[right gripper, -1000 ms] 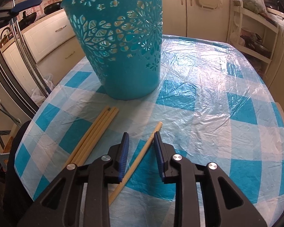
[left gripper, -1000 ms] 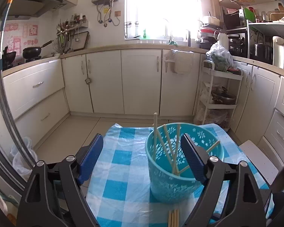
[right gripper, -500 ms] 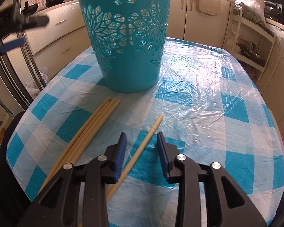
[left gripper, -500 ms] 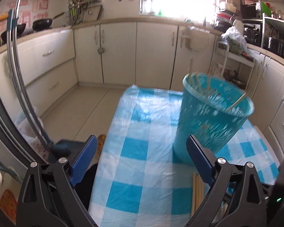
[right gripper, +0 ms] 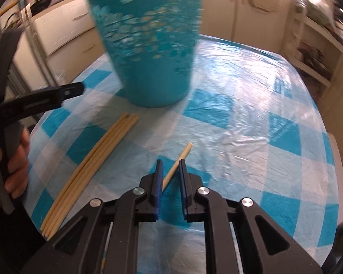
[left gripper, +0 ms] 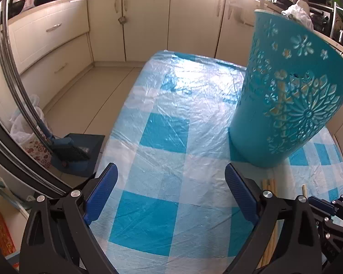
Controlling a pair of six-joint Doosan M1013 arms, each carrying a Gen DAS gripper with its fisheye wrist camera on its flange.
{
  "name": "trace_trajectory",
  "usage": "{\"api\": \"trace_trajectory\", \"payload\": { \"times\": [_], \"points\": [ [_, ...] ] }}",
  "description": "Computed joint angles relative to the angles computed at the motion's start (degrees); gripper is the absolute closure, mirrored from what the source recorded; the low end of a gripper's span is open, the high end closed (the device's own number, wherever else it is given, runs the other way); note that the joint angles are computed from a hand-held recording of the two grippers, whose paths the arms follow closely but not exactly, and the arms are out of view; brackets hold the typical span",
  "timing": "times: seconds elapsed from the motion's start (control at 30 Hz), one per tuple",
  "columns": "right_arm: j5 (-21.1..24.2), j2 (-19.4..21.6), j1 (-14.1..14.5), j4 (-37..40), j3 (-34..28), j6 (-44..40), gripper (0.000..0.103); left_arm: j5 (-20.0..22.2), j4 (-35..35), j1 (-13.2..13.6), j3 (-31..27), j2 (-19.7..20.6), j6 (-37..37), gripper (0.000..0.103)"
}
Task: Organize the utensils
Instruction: 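Grasp a loose wooden chopstick from the table with the right gripper, then carry the chopstick over the teal cup and open the right gripper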
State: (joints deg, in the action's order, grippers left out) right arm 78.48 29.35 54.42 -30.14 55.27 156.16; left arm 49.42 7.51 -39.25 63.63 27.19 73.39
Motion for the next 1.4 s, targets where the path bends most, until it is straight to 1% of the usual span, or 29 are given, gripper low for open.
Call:
{"api": "trace_trajectory", "payload": {
  "times": [0.1,0.17,0.27,0.37,0.4,0.53,0.67,0.7,0.77,0.83,0.9,0.97,1.13,1.23,1.3,1.37,1.4],
  "points": [
    [-0.20,-0.43,-0.39,1.32,0.43,1.32,0.089,-0.52,-0.47,0.23,0.12,-0.18,-0.34,0.012],
    [0.44,-0.46,-0.57,2.10,0.26,2.23,0.089,0.10,-1.18,0.37,-0.12,0.01,-0.18,0.012],
    [4.71,1.38,-0.44,2.24,-3.01,0.40,0.089,0.04,-0.96,0.26,0.00,-0.05,-0.20,0.012],
    [3.68,2.13,-0.47,3.46,-4.32,-2.92,0.092,0.15,-1.02,0.24,-0.06,-0.04,0.19,0.012],
    [4.08,2.50,-0.38,3.45,-4.94,-4.25,0.092,0.01,-1.08,0.25,0.01,-0.09,0.31,0.012],
    [4.35,2.37,-0.57,4.57,-4.97,-2.84,0.091,-0.05,-1.58,0.33,0.00,-0.10,0.45,0.012],
    [7.08,3.58,-0.18,3.67,-7.10,-4.43,0.092,0.11,-1.75,0.36,-0.08,0.02,0.57,0.012],
    [6.79,3.60,-0.30,3.39,-7.10,-4.39,0.092,0.16,-1.84,0.35,-0.11,0.06,0.77,0.012],
    [4.59,2.81,-0.34,3.32,-5.57,-1.84,0.093,0.58,-2.33,0.33,-0.31,0.23,1.45,0.012],
    [0.05,0.59,-0.45,3.83,-1.95,2.84,0.097,1.19,-2.71,0.32,-0.57,0.42,2.01,0.012],
    [-5.31,-1.85,-0.38,3.34,1.63,6.78,0.097,1.45,-2.82,0.32,-0.67,0.50,2.10,0.012],
    [-10.06,-4.14,0.02,1.47,4.46,10.33,0.097,1.67,-2.99,0.38,-0.77,0.57,2.14,0.011],
    [-18.20,-8.15,0.90,-5.06,8.52,17.56,0.097,2.83,-3.16,0.45,-1.32,0.90,2.11,0.011],
    [-21.52,-9.03,1.38,-9.77,8.58,20.51,0.097,3.24,-3.19,0.46,-1.52,0.99,2.02,0.010],
    [-23.07,-9.09,1.53,-13.84,7.40,21.40,0.097,3.57,-3.28,0.47,-1.74,1.12,1.98,0.010],
    [-23.68,-8.66,1.42,-17.62,5.56,21.36,0.097,3.92,-3.38,0.52,-1.95,1.27,1.89,0.010],
    [-23.57,-8.17,1.34,-20.77,3.87,21.30,0.097,4.07,-3.37,0.53,-2.04,1.33,1.79,0.010]
  ]
}}
